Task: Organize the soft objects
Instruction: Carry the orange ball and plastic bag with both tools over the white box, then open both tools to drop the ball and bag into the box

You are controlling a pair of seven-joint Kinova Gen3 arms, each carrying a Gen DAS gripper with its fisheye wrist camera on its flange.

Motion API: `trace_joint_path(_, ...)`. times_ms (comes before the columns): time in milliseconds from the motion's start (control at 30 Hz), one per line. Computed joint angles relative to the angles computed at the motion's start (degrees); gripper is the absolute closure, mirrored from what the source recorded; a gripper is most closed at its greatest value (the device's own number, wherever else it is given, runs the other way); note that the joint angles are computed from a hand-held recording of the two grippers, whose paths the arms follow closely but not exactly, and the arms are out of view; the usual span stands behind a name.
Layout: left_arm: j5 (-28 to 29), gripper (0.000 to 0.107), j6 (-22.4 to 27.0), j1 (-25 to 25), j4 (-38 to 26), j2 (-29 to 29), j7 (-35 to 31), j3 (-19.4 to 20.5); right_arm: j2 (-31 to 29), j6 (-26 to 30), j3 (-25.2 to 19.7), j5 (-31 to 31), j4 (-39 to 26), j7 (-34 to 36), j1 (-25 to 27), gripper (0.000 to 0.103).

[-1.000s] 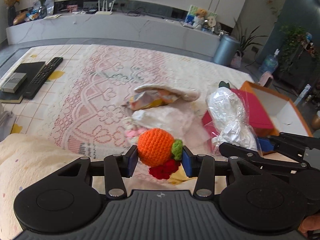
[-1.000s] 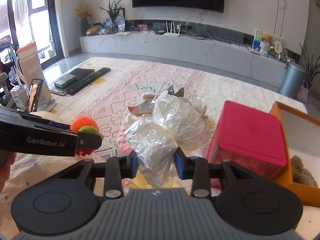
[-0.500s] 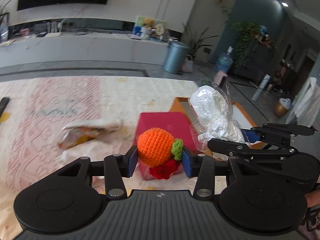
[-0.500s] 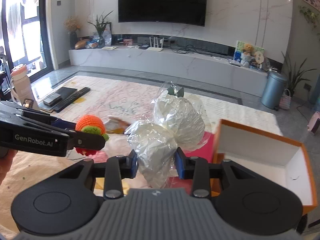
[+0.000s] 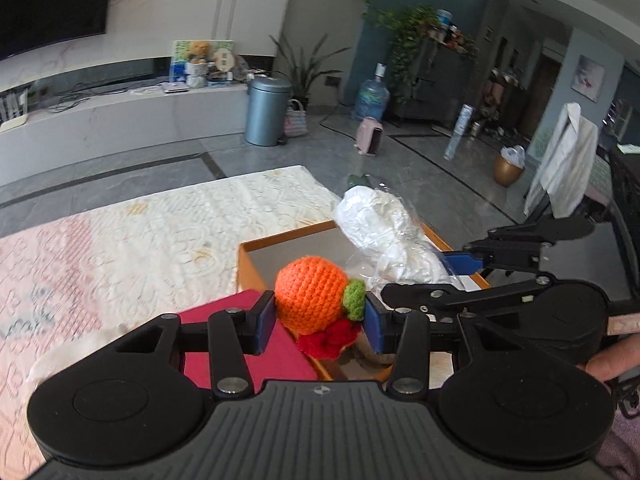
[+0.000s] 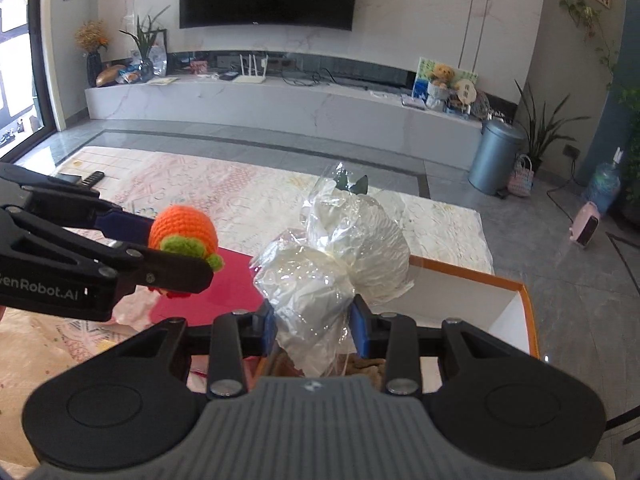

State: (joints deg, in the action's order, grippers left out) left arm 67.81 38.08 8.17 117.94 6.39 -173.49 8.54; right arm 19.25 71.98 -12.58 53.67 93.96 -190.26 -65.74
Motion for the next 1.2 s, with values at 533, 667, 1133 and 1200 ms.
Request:
trace_joint_path(533,-22.89,0.056,-8.41,6.64,-11.83,13.15,12.09,7.37,1.00,-14.13,2.97,-11.57,4.75,13.91,14.36,0.066)
trace_joint_path(667,-28.41,0.056,-11.49,8.55,-12.43,15.64,15.91,8.52,1.84,-17.15,4.20,-15.23,6.04,18.54,17.09,0.066)
trace_joint_path(1133,-46.38,0.056,-17.29,15.01,-15.78,20.21,33.95,7.80,4.24,-23.83,7.59,-19.28,8.82,24.91,19.10,0.062)
trace_joint_path(1200,-47.67,0.055,-17.21,14.15,-15.79,20.37,35.16,8.93,4.15,-23.92,7.85,-19.20,8.95,24.87,18.83,0.062)
